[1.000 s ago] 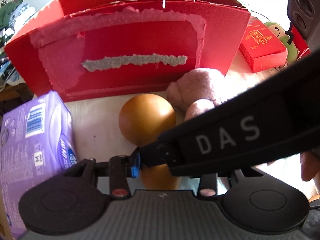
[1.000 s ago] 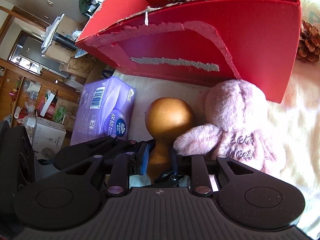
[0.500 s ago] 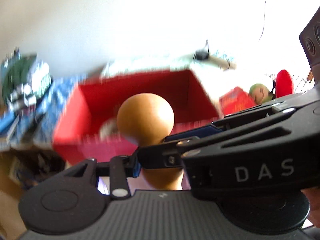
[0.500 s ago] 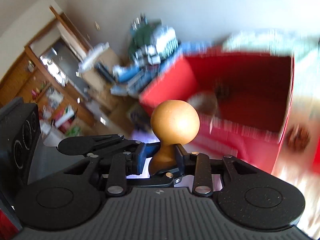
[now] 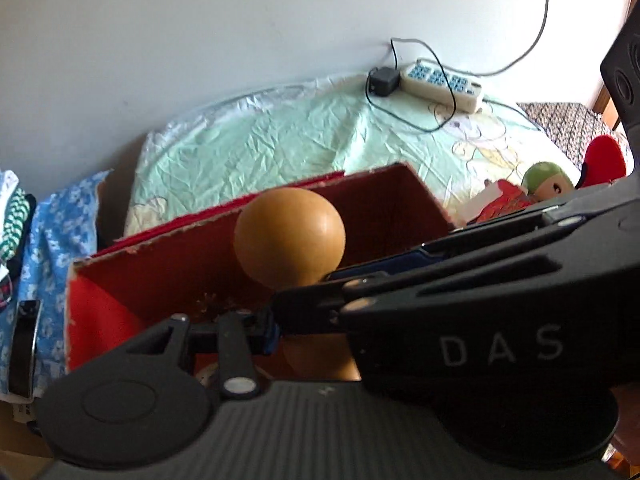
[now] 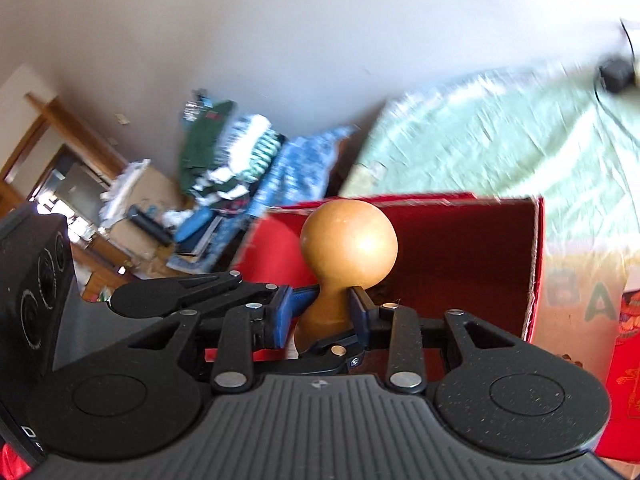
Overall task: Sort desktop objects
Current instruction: 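Lift the orange toy into the red box and open the right gripper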
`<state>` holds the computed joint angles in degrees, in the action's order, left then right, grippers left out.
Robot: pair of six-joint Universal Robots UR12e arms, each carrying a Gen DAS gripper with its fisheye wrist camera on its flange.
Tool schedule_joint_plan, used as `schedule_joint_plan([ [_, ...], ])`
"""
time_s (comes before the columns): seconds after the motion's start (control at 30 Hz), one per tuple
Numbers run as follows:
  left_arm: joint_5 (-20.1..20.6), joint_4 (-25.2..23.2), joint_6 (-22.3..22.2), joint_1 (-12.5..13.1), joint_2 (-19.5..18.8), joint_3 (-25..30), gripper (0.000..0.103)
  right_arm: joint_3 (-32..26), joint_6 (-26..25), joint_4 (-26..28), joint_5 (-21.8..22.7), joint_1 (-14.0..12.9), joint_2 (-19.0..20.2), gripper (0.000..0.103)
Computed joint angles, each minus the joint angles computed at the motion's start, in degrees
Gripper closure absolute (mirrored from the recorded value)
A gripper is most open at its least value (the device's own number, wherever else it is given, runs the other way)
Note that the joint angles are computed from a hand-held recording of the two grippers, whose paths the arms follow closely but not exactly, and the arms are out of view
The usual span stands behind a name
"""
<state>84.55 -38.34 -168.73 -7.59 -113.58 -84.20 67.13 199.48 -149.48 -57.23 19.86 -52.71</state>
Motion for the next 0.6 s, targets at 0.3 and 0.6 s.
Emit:
schedule_joint_plan([
  [0.3, -3.3, -19.5, 0.7, 1.6, -5.6, 9.5, 0.067, -9.0, 5.3, 17.5, -0.3, 0.5, 5.1, 0.073],
  [0.6, -3.8, -25.4, 1.5, 2.9, -6.3, 10.9, 0.066, -14.4, 8.4, 25.1, -0.6, 1.4, 8.4, 0.070],
])
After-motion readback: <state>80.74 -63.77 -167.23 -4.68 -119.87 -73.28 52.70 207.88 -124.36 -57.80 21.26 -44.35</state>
